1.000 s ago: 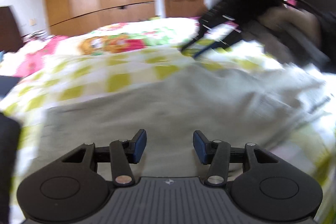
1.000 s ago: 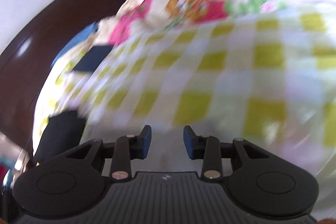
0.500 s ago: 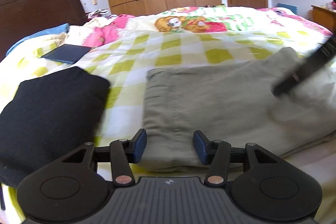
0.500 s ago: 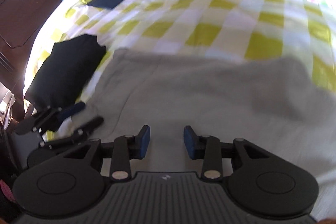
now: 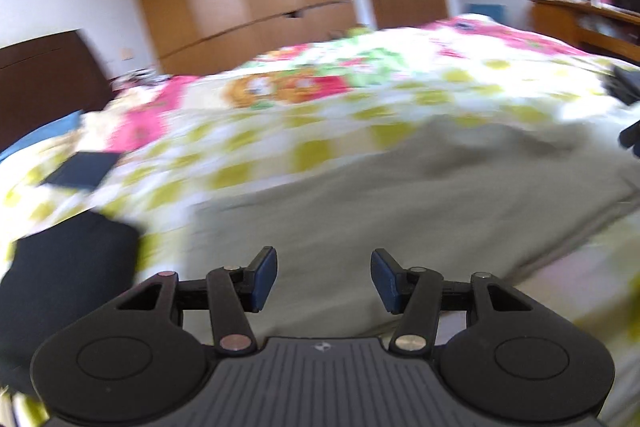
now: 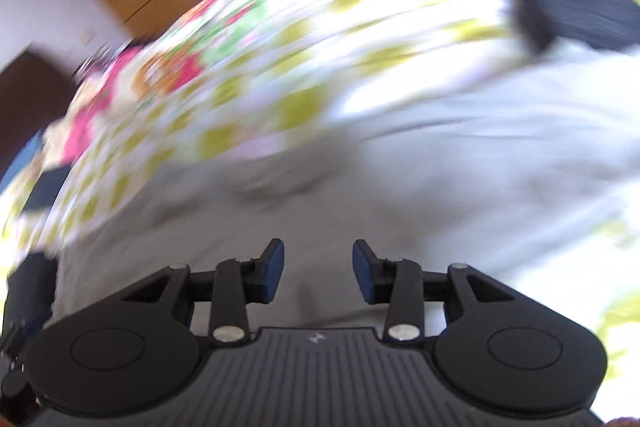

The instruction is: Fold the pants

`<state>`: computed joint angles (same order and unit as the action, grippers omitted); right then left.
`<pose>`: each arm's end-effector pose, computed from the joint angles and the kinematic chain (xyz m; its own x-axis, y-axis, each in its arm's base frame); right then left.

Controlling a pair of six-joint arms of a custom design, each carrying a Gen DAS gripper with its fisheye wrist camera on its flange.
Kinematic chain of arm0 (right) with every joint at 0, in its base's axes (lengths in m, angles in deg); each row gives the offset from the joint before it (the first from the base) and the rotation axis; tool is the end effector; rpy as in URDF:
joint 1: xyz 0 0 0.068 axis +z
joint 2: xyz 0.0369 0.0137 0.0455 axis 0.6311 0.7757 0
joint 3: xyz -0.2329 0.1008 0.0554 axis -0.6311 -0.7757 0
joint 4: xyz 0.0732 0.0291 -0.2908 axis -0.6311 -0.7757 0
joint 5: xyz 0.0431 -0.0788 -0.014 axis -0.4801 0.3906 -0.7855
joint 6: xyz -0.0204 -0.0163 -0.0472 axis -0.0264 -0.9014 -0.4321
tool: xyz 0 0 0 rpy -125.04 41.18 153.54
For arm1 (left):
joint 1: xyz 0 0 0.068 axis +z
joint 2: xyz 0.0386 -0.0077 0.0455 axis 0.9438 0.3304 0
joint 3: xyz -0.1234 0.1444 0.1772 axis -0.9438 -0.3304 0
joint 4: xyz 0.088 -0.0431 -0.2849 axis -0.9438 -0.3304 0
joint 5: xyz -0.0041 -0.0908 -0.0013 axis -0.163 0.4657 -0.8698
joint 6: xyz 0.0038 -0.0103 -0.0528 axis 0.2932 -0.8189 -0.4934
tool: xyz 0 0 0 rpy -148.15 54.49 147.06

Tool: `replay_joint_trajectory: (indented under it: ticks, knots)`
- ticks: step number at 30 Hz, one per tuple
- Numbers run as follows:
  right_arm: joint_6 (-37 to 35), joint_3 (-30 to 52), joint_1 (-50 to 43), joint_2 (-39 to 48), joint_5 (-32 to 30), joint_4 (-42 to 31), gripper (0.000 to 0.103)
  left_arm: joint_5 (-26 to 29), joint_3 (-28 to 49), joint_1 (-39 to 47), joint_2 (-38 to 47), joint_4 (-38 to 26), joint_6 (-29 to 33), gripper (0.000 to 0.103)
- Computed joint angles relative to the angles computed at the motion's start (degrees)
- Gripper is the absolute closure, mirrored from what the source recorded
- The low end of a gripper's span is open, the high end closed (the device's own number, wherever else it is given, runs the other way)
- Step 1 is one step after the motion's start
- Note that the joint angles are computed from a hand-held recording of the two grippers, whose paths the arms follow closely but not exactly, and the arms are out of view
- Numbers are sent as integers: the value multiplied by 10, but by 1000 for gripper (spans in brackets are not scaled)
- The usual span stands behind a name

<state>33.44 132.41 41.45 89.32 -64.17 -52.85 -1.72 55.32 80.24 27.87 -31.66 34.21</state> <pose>0.3705 0.0262 0.0922 -0.7833 0.2893 -0.5502 0.0157 0.8941 0.4476 0.2272 0.0395 0.0713 -0.5785 0.1372 -0.8041 -0.0632 0.9753 0.2119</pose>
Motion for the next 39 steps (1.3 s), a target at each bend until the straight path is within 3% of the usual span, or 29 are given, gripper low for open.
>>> replay_joint_trajectory:
  ticks: [3,7,10,14,20,26,29,31,32,34,36,37,39]
  knots:
    - [24,-65,-105,-17,-8,59,61,-34,42,-97,34,-30,-10,37]
    - [93,-86,-214,31,-106,159,64,-70,112,-205,92,-68,-2,37]
    - [146,-69,-227,83,-132,238,63,-93,162,-264,127,-102,9,37]
    - [179,-18,-222,152,-132,280,64,-116,212,-311,155,-135,28,37]
    - [219,2,-243,197,-190,330,64,-118,259,-333,192,-150,31,37]
    - [291,2,-250,254,-202,451,65,-105,288,-345,232,-144,29,37]
    - [312,27,-248,271,-220,455,67,-93,293,-347,244,-145,26,37]
    - [362,15,-253,263,-229,496,82,-97,299,-353,254,-146,32,37]
    - [380,-2,-254,253,-231,529,96,-98,298,-355,254,-145,34,37]
    - [349,-17,-249,236,-209,537,97,-90,295,-357,251,-141,30,37]
    - [339,19,-245,239,-204,444,97,-86,301,-358,260,-141,25,37]
    - [367,30,-248,243,-213,438,97,-85,305,-359,268,-140,26,37]
    - [381,-6,-253,210,-218,509,98,-85,307,-364,277,-131,34,37]
